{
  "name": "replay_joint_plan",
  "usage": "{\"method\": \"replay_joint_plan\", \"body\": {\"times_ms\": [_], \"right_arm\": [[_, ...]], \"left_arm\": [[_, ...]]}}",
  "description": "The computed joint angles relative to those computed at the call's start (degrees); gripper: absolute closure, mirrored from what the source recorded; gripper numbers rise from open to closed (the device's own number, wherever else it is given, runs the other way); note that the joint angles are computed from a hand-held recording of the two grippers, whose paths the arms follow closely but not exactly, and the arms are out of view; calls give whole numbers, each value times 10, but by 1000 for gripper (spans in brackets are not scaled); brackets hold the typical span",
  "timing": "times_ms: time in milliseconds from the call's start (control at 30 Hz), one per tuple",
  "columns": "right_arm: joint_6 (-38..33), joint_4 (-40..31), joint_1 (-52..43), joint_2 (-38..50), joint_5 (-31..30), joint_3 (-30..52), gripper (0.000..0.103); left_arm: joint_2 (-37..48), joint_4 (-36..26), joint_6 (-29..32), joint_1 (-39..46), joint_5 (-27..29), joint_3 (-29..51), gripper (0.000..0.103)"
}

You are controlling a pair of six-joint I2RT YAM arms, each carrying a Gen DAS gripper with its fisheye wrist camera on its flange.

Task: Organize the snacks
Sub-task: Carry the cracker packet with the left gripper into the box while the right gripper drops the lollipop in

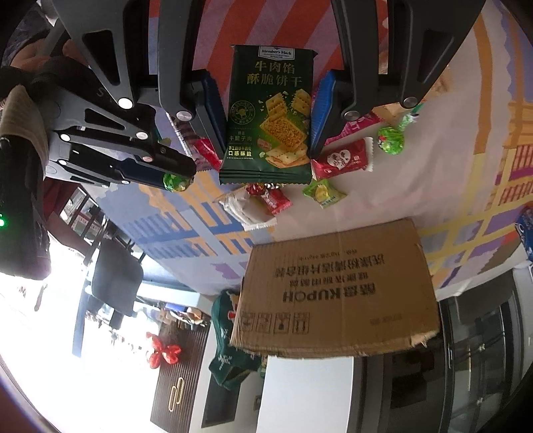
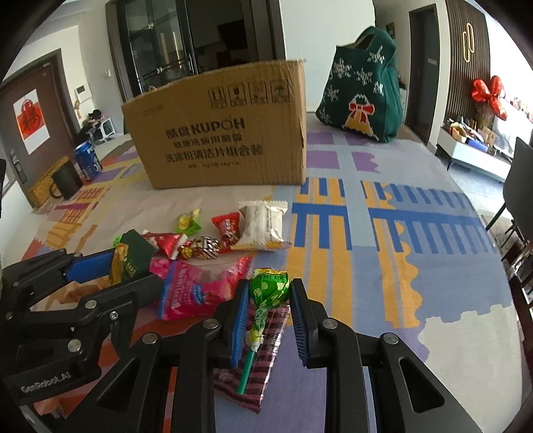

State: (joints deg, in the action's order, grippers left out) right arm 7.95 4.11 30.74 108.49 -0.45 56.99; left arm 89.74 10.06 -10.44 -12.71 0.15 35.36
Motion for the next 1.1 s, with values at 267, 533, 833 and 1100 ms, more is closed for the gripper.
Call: {"method": "replay_joint_plan", "body": {"times_ms": [267, 533, 833, 1100], "right_arm": [[3, -9, 11, -57, -2, -18, 77], [-2, -20, 16, -78, 2, 16, 77], [-9, -46, 20, -46, -18, 116, 77], [-17, -110, 15, 30, -31, 266, 77]], "left_arm": [[-69, -33, -2, -4, -21, 0, 57], [-91, -75, 0, 35, -11, 50, 57], [-68, -130, 16, 96, 18, 147, 57], [-18, -189, 51, 126, 14, 258, 57]]}}
